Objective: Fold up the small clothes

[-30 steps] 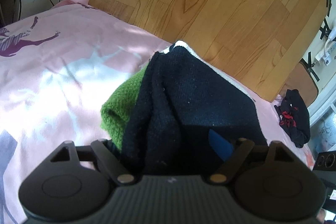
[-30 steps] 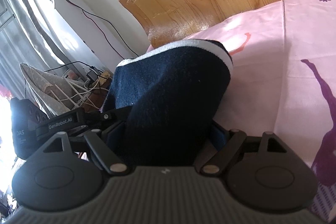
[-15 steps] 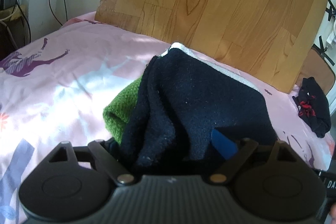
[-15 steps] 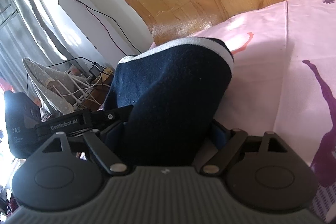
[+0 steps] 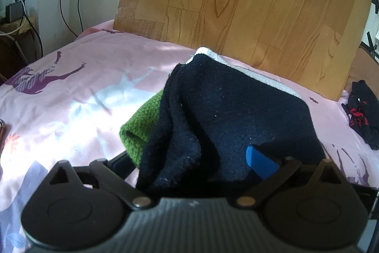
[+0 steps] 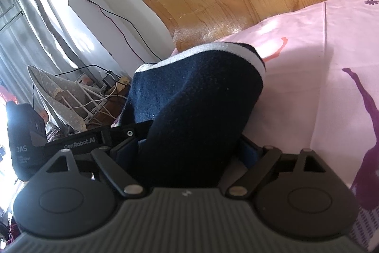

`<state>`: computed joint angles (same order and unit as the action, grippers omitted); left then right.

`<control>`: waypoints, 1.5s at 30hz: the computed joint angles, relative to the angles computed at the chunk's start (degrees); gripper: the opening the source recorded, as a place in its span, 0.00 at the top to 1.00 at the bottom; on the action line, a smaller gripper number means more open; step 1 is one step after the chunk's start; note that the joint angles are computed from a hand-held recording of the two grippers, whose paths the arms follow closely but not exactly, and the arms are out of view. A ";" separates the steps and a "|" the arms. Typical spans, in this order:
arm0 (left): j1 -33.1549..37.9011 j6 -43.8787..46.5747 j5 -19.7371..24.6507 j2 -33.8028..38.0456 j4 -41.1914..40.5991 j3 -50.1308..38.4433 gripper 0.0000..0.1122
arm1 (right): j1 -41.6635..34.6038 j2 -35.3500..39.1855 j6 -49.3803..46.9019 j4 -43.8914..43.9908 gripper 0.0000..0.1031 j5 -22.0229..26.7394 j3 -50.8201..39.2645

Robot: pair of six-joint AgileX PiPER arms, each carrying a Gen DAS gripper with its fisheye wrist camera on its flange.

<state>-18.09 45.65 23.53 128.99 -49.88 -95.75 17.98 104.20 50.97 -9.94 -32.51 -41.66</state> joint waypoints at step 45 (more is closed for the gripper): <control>2.43 22.34 0.52 -1.75 -22.54 7.71 0.08 | 0.63 -0.34 -1.95 2.75 0.12 0.22 0.48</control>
